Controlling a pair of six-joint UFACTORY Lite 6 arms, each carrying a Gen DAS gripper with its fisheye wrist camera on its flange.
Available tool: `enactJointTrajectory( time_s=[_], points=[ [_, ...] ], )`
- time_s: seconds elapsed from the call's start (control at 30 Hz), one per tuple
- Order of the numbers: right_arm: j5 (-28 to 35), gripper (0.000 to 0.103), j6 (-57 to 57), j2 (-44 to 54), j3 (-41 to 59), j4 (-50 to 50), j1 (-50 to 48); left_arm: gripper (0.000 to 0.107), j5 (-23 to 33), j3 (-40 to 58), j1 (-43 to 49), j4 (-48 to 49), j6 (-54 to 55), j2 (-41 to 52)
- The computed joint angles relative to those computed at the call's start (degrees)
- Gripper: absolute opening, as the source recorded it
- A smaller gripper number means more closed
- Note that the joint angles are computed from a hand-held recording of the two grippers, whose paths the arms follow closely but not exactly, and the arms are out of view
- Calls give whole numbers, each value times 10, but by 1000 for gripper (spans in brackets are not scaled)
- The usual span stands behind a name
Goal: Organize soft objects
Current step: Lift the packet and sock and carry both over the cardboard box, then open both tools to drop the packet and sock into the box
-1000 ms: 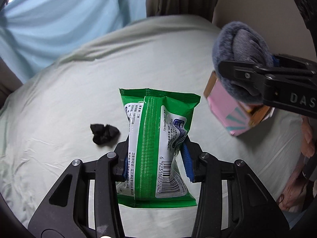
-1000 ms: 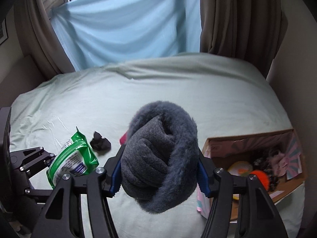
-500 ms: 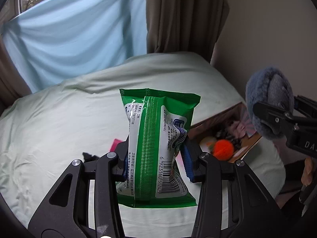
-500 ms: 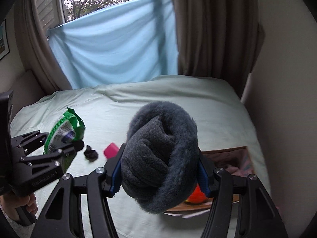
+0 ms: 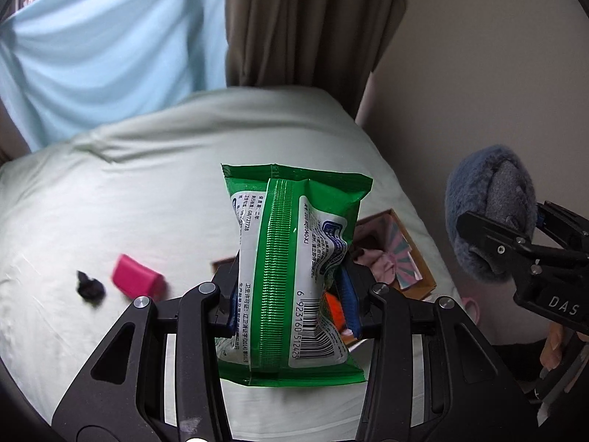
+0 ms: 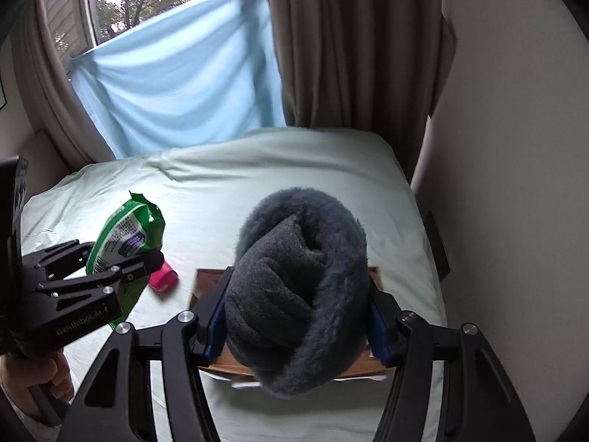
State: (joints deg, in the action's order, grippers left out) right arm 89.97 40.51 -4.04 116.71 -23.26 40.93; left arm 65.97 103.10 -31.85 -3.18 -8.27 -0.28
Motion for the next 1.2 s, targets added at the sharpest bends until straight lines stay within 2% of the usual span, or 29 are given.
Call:
enactJointTrajectory(
  time_s=[0.27, 0.53, 0.83, 0.93, 0.97, 1.0, 1.03, 1.07, 1.1, 1.2],
  points=[
    [-104, 57, -166, -64, -163, 162, -233, 38, -36, -11, -50, 17, -95, 101],
    [-179, 57, -288, -85, -321, 277, -365, 38, -48, -24, -67, 20, -130, 171],
    [-228, 57, -354, -60, -438, 350, -434, 38, -59, -48, -57, 3, -118, 253],
    [-233, 59, -362, -51, -454, 363, -448, 38, -56, -46, -56, -1, -107, 266],
    [-230, 64, -366, -45, -453, 369, -453, 40, -47, -33, -55, -9, -100, 275],
    [-223, 72, -370, -39, -454, 381, -460, 42, -40, -26, -53, -19, -88, 283],
    [-218, 77, -378, -31, -456, 395, -470, 58, -29, -19, -55, -20, -81, 290],
    [-218, 87, -372, -26, -456, 401, -472, 88, -15, -7, -59, -8, -82, 299],
    [-221, 95, -367, -27, -458, 403, -476, 101, -5, -3, -65, 10, -90, 300],
    [-226, 100, -367, -44, -456, 407, -486, 103, -15, -40, -65, 15, -84, 266]
  ],
)
